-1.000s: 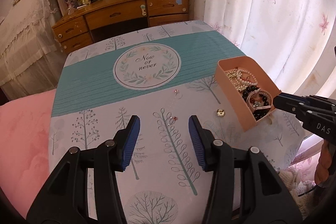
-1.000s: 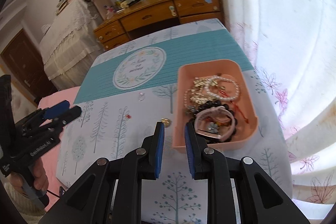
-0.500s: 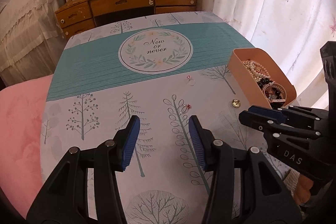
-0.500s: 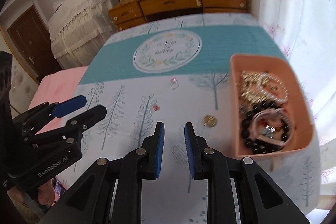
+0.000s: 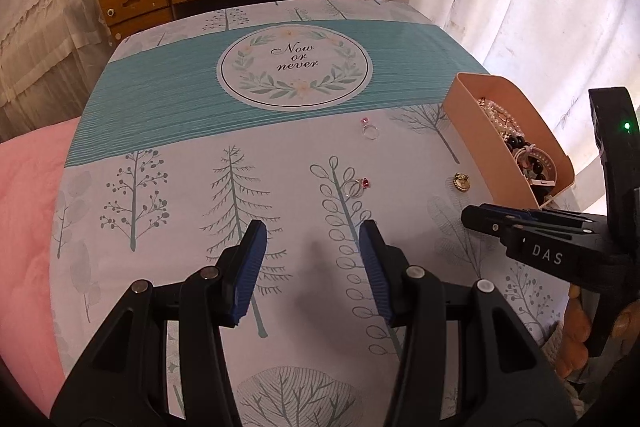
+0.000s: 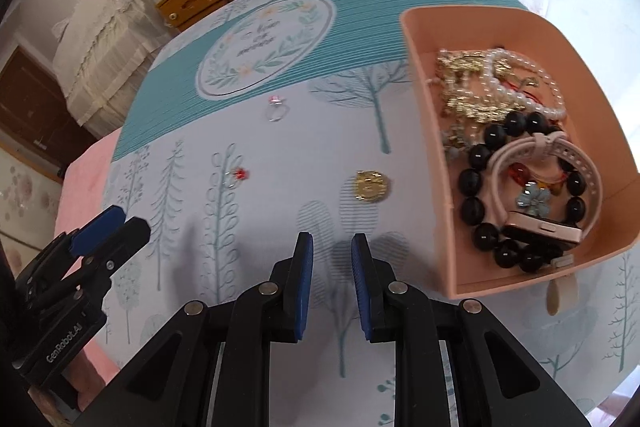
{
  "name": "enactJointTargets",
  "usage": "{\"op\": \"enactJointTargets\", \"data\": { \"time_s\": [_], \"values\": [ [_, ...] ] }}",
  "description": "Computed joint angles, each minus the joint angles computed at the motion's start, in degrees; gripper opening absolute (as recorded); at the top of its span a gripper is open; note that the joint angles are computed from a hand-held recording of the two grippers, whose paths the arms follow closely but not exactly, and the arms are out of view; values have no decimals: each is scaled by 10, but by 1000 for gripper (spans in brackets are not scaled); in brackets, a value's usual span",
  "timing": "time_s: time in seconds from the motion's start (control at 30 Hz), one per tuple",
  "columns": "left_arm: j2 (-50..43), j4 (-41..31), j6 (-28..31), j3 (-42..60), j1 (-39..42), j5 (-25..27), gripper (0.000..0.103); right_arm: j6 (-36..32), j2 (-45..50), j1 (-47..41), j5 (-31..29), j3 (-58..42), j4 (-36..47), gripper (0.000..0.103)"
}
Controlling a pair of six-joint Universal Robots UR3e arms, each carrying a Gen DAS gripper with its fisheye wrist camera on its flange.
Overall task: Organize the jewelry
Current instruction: 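Grasp the round gold coin pendant with the right tool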
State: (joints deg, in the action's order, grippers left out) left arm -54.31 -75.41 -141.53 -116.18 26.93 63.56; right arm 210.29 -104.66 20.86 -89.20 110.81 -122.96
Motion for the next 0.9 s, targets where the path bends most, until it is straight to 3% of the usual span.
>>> {"op": "enactJointTargets", "data": {
  "time_s": [0.13,0.3,0.6,0.9],
  "values": [
    [-18,24,-15,-3,-29,13,45,-14,-14,-31,26,31,-19,20],
    [-33,39,-24,-4,-41,16,45,-16,8,-10,-52,15,-29,20],
    [-75,66,-45,-1,-68,31,45,-60,24,-22,-34,19,-60,24],
    [-117,93,-68,8,-92,43,45,-70,111,71,-164,-36,-85,24]
  ]
}}
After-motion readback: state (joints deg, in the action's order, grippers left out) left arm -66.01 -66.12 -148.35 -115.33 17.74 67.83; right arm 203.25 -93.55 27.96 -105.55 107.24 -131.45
